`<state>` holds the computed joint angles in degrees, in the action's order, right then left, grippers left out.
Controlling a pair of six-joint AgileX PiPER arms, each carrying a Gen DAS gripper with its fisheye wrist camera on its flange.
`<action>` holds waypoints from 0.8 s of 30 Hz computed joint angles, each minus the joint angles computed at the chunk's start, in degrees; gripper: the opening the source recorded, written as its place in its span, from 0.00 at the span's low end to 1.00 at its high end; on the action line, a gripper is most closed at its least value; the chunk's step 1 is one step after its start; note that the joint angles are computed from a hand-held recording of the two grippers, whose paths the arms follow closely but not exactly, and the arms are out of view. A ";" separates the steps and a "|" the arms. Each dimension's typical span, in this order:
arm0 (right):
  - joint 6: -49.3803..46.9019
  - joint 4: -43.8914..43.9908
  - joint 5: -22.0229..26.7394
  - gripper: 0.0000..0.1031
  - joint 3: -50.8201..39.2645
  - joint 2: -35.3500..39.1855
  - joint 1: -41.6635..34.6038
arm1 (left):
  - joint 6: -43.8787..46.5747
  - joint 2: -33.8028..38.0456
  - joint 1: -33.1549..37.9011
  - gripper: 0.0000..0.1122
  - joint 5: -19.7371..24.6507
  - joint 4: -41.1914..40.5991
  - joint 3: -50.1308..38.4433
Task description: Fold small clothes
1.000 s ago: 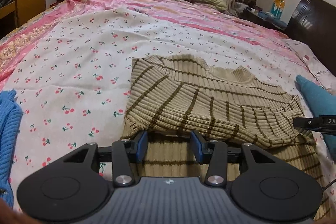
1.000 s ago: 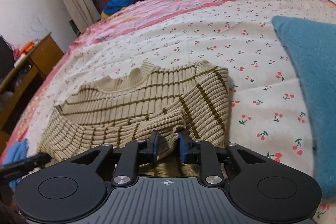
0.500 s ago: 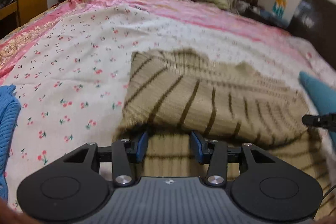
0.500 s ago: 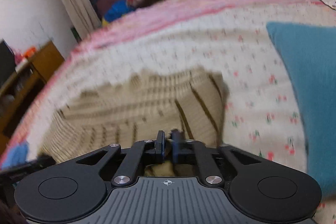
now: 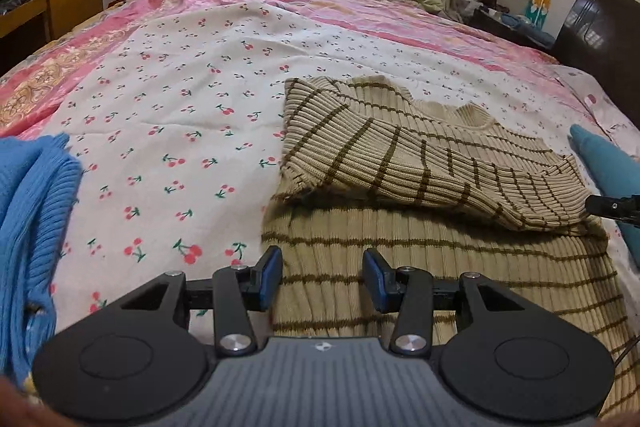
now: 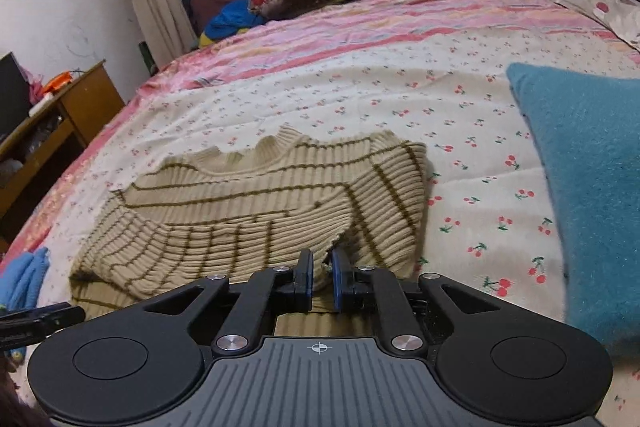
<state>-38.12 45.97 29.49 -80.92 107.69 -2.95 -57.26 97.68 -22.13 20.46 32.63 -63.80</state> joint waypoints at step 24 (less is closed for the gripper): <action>-7.80 -0.96 12.82 0.21 22.51 -21.26 -7.33 | 2.59 -25.57 -12.04 0.44 19.18 -8.41 17.07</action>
